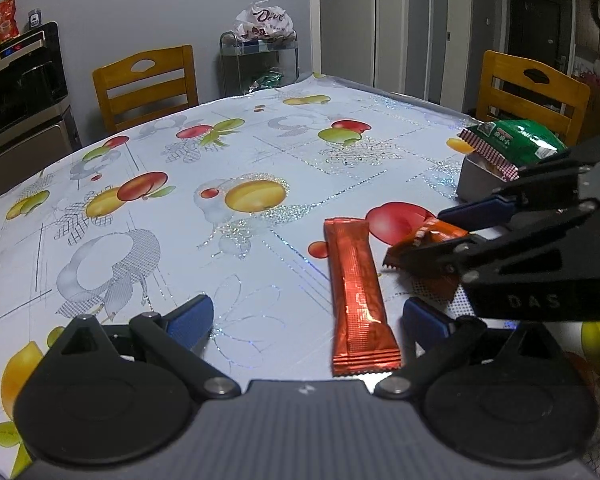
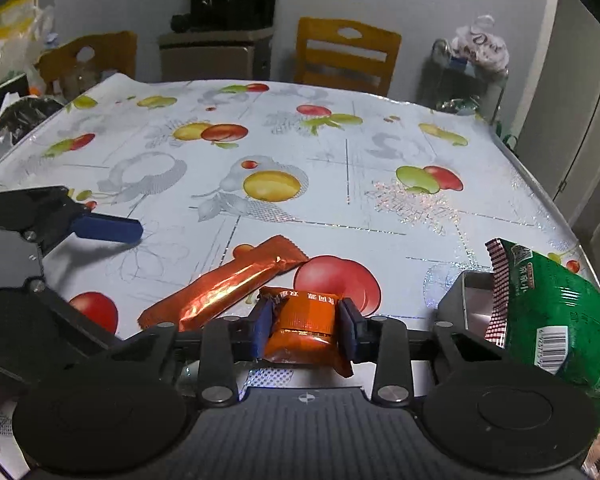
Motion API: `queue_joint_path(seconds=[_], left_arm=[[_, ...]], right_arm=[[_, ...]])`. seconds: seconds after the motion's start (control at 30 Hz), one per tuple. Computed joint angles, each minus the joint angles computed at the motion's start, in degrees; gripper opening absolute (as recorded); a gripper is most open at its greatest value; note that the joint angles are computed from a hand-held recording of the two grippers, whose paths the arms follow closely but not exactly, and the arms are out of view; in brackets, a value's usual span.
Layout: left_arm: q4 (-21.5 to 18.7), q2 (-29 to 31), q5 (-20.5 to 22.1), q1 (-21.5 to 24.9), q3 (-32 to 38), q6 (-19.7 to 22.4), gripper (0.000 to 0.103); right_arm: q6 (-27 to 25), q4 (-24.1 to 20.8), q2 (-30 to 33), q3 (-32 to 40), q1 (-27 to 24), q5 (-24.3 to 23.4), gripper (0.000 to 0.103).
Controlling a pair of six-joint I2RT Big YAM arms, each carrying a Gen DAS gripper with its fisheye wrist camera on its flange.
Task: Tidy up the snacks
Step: 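Grasp the orange square packet with the right tool while the left tool moves to the long orange bar, then close the left tool on the long orange bar and lift it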
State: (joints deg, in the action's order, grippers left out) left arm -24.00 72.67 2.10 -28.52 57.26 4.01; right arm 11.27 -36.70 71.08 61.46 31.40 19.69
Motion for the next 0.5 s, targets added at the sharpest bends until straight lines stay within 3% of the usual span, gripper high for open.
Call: queue_joint_path(seconds=[0.13, 0.33, 0.43, 0.5], left_arm=[[0.17, 0.20, 0.72, -0.09, 0.15, -0.04, 0.102], [3.69, -0.01, 2.23, -0.41, -0.49, -0.86, 0.102], [2.17, 0.74, 2.09, -0.55, 0.46, -0.66, 0.101], [1.17, 1.25, 2.11, -0.65, 1.03, -0.37, 0.094]], right_arm=[[1.90, -0.46, -2.39, -1.34, -0.04, -0.29, 0.036], [3.96, -1.00, -10.17, -4.81, 1.46, 0.45, 0.036], [5.84, -1.65, -14.03, -6.63, 2.35, 0.86, 0.036], [6.98, -2.51, -15.74, -7.50, 2.58, 0.44, 0.036]])
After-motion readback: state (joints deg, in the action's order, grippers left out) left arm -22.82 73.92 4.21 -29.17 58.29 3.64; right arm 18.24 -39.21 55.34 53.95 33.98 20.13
